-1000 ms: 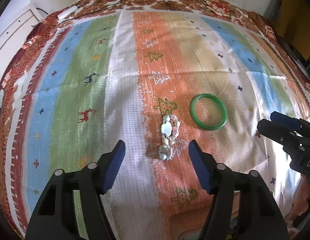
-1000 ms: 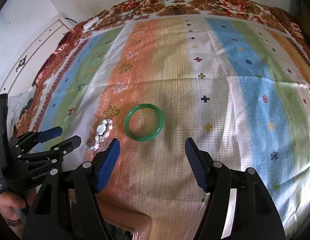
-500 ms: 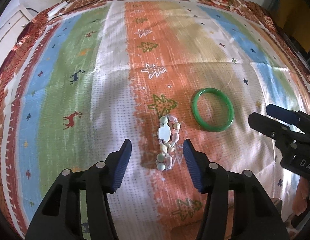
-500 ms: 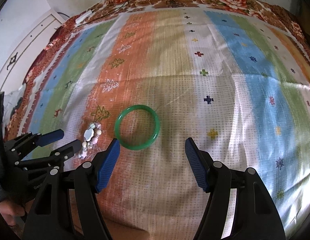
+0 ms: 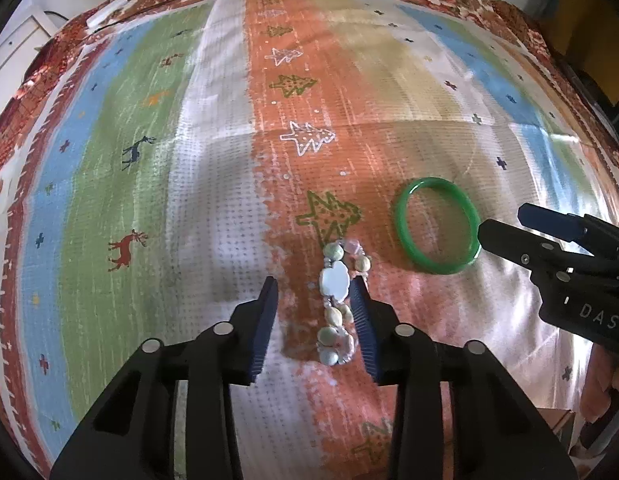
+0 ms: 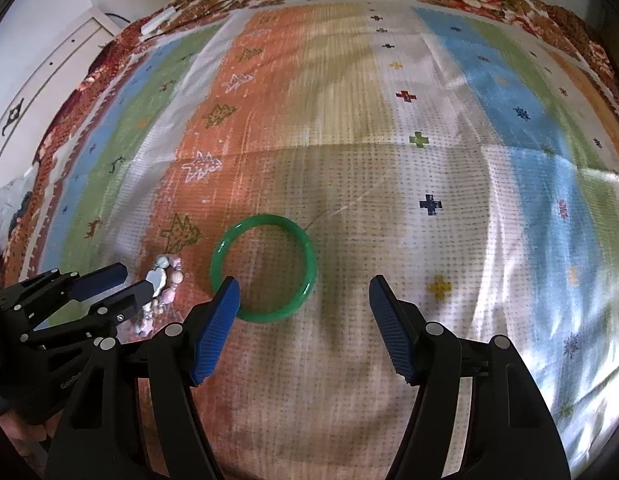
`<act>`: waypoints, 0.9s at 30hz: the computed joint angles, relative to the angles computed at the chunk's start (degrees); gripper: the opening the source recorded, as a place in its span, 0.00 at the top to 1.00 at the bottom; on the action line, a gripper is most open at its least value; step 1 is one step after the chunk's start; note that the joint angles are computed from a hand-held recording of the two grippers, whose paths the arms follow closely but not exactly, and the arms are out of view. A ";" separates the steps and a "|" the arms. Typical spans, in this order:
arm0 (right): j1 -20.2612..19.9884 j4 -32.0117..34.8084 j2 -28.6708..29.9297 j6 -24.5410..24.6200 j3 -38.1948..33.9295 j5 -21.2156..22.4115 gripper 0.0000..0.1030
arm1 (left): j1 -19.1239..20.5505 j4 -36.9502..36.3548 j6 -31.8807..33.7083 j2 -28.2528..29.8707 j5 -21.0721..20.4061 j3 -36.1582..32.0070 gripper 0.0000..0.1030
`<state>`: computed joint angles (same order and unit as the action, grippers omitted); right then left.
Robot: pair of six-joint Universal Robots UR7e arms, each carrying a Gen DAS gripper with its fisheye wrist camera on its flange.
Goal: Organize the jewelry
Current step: 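Grasp the white shell-bead bracelet with the left tool while the right tool grasps the green bangle rim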
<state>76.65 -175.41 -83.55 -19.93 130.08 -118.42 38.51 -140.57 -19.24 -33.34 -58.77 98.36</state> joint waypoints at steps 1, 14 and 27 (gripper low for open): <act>-0.08 0.32 0.19 0.35 -0.27 -0.04 0.35 | 0.12 0.24 0.08 0.16 -0.10 -0.18 0.66; -0.60 1.20 3.11 1.11 -2.41 -1.40 0.35 | 0.49 -0.26 2.77 1.79 0.51 -1.11 0.76; -0.61 2.92 4.29 0.71 -3.77 -5.91 0.67 | 0.93 0.25 2.95 1.31 0.94 -0.61 0.92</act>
<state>76.04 -172.49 -79.26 -19.23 126.30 -124.33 39.44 -140.32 -16.30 -32.03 -57.82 97.75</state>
